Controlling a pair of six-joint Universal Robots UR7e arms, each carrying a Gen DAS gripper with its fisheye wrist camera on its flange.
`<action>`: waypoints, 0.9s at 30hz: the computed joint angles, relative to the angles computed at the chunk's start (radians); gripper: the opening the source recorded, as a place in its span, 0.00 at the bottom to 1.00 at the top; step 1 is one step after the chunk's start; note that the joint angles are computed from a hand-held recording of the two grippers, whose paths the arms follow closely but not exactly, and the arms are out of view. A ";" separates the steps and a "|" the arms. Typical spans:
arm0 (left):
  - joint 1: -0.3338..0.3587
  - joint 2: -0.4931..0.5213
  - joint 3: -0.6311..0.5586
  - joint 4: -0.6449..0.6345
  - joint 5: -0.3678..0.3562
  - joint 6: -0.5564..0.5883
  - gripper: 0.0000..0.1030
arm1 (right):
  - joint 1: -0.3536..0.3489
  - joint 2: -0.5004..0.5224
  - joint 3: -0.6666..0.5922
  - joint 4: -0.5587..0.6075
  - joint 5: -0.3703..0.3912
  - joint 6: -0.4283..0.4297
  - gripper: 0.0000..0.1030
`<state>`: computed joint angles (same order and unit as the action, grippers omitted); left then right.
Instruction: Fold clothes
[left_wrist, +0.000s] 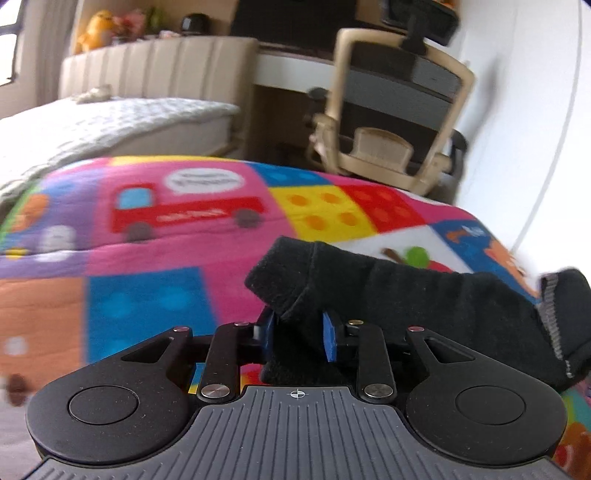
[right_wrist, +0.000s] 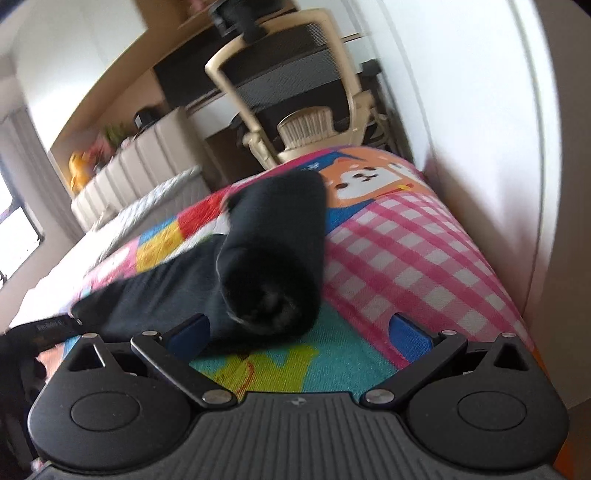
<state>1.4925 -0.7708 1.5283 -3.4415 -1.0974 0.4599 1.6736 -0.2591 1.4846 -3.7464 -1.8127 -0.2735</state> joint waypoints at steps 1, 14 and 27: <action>0.004 -0.012 0.009 -0.015 0.015 -0.010 0.29 | 0.000 -0.004 0.005 0.005 0.010 -0.008 1.00; 0.039 -0.122 0.119 -0.041 0.040 -0.127 0.70 | 0.111 0.073 -0.089 -0.126 -0.071 -0.347 0.81; 0.064 -0.205 0.166 0.101 -0.086 -0.268 0.84 | 0.189 0.149 -0.315 0.414 0.012 -0.666 0.17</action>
